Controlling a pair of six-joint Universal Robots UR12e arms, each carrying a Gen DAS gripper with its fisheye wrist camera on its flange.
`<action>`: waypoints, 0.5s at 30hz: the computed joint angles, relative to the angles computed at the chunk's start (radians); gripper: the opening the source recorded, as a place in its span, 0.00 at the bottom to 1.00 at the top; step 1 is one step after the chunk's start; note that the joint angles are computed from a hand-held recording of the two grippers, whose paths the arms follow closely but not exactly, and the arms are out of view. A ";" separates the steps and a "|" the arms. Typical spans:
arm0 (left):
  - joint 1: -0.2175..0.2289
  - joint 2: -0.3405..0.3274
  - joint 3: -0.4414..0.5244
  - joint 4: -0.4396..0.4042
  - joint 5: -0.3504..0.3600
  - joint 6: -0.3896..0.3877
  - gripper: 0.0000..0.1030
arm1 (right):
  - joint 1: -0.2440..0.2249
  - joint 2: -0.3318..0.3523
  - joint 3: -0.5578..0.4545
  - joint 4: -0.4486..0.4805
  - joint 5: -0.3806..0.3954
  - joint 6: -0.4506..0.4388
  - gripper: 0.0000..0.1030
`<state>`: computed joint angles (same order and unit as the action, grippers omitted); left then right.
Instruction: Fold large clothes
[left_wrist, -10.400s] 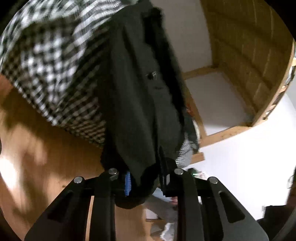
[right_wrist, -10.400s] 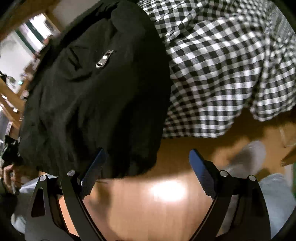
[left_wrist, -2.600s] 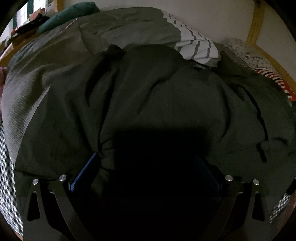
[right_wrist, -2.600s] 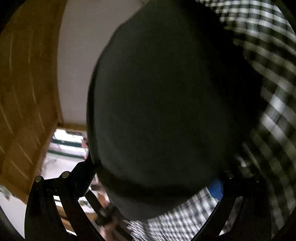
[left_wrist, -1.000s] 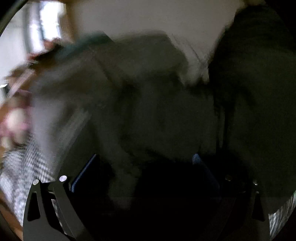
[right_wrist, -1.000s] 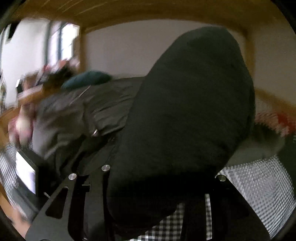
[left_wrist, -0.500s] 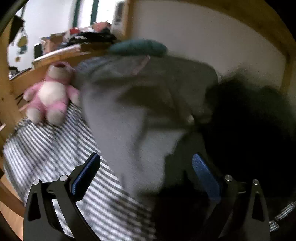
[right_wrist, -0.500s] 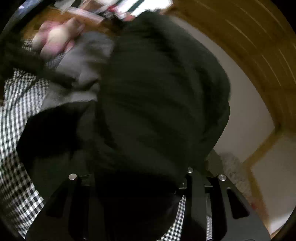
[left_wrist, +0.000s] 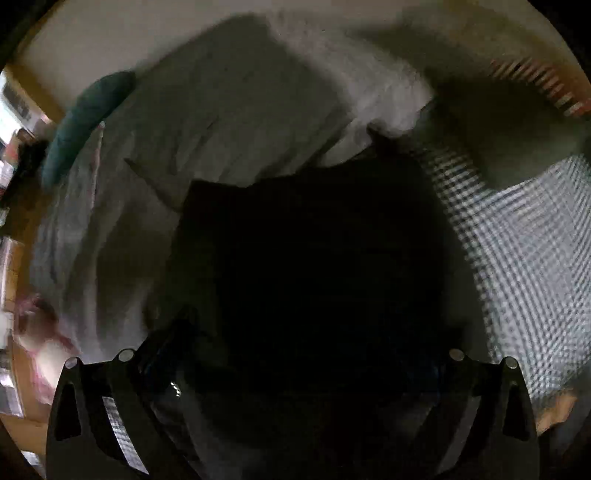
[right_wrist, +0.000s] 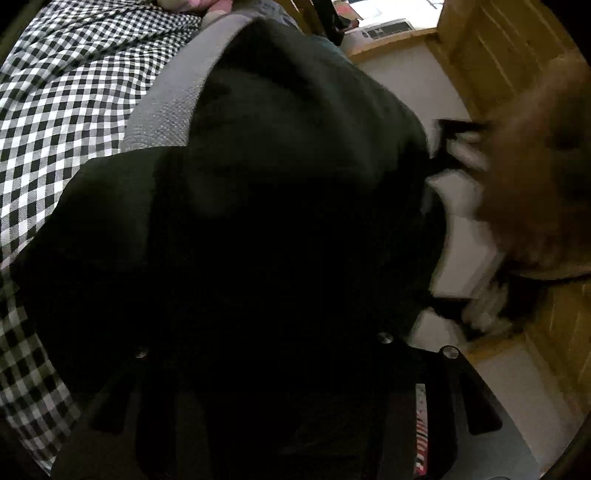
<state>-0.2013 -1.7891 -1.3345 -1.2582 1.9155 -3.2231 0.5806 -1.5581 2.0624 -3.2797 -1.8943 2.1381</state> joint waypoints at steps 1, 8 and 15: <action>0.022 -0.003 0.004 -0.007 -0.062 -0.029 0.96 | -0.015 -0.019 0.019 -0.007 0.042 -0.028 0.47; 0.156 0.086 -0.189 0.266 -0.365 -0.154 0.96 | -0.364 -0.371 0.133 0.460 0.722 0.235 0.85; 0.163 0.123 -0.312 0.502 -0.388 -0.196 0.96 | -0.519 -0.257 -0.124 1.046 0.894 0.383 0.86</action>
